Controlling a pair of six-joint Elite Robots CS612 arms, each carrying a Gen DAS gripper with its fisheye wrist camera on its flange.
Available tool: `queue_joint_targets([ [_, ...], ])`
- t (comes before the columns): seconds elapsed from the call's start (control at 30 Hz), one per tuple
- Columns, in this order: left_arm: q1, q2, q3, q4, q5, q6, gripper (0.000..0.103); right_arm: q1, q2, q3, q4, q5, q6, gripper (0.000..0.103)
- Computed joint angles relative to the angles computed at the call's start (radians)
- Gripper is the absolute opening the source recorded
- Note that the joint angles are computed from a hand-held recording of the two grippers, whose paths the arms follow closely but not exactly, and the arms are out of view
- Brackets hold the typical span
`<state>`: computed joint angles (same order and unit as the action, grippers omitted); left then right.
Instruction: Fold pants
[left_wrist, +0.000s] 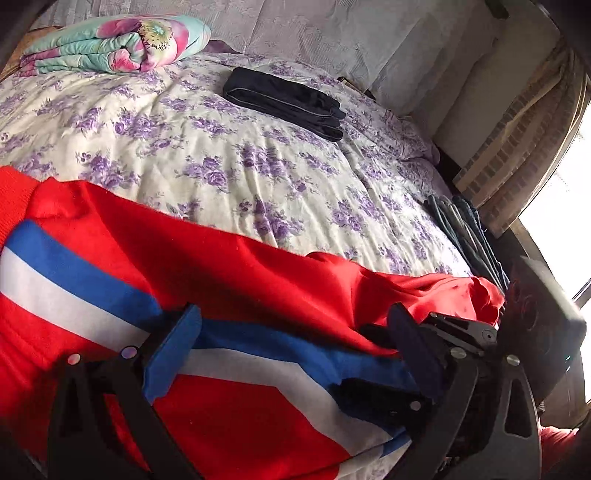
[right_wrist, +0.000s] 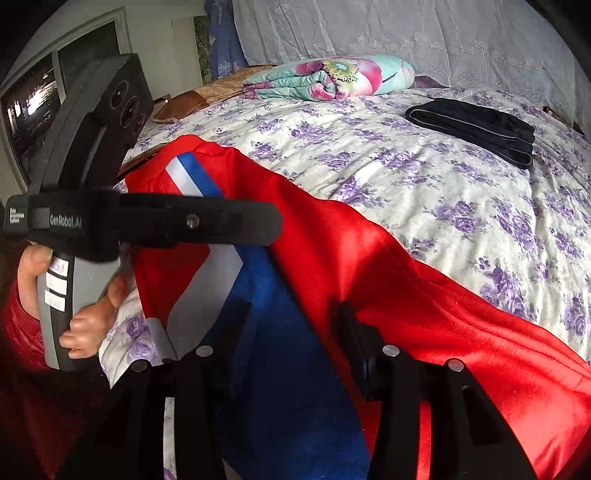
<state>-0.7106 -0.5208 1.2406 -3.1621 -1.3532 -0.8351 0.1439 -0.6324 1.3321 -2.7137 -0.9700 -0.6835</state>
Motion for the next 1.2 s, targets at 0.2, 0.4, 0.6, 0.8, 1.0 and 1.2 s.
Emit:
queue_joint_targets([
  [0.2,0.008,-0.031,-0.001,-0.065,0.085,0.056,0.098,-0.002,-0.006,0.022,-0.038,0.002,-0.017,0.048],
  [0.4,0.031,0.017,-0.108,0.203,-0.051,0.056,0.098,-0.007,-0.016,0.049,-0.062,0.017,-0.053,0.048],
  [0.6,-0.033,0.013,-0.082,0.315,0.16,0.223,0.098,-0.036,-0.035,0.027,0.164,0.154,-0.222,0.061],
  [0.8,-0.026,0.004,-0.053,0.247,0.138,0.207,0.098,-0.087,0.017,-0.169,0.636,0.502,-0.229,0.061],
  [1.0,-0.019,0.003,-0.026,0.145,0.104,0.198,0.098,-0.03,0.156,-0.455,0.749,0.3,0.081,0.023],
  [1.2,-0.013,-0.007,0.03,0.006,0.057,0.179,0.098,-0.011,0.094,-0.313,0.591,0.165,-0.003,0.013],
])
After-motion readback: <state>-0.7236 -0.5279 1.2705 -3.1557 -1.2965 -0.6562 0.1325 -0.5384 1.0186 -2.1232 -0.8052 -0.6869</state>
